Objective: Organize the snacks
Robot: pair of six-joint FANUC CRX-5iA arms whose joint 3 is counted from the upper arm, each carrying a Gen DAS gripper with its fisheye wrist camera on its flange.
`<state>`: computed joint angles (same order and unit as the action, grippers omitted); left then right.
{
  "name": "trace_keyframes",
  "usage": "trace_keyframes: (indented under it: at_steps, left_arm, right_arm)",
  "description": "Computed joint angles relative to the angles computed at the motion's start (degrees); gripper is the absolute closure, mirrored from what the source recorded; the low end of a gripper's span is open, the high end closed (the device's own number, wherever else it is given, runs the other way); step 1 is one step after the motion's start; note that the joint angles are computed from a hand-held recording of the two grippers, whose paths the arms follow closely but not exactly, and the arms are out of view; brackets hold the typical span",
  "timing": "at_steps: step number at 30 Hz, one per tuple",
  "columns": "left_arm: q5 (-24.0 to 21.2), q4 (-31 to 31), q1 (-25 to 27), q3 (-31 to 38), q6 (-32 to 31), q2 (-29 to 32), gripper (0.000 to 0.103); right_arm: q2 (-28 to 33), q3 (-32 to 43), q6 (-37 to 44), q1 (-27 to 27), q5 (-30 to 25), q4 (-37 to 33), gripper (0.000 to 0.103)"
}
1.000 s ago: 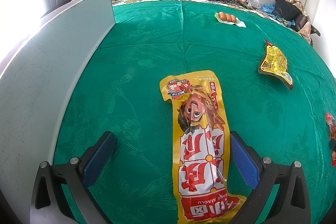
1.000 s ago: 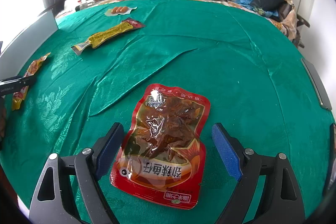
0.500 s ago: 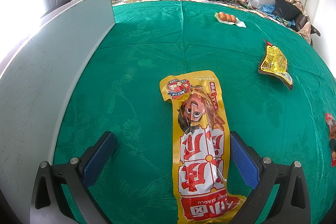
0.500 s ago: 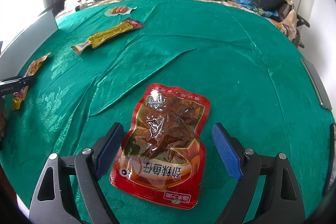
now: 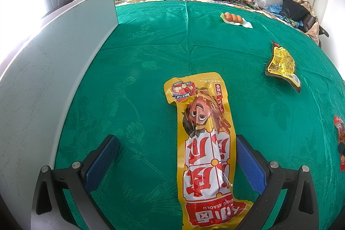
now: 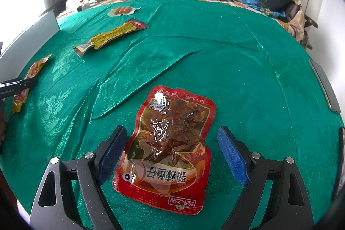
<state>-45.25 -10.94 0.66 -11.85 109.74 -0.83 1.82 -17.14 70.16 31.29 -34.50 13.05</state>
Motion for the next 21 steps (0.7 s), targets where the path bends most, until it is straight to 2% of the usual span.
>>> trace_keyframes:
  at_steps: [21]
  left_arm:
    - [-0.02, -0.03, -0.03, 0.05, 0.04, 0.04, 0.000]
  right_arm:
    - [-0.10, -0.22, -0.03, 0.01, 0.15, 0.07, 0.015]
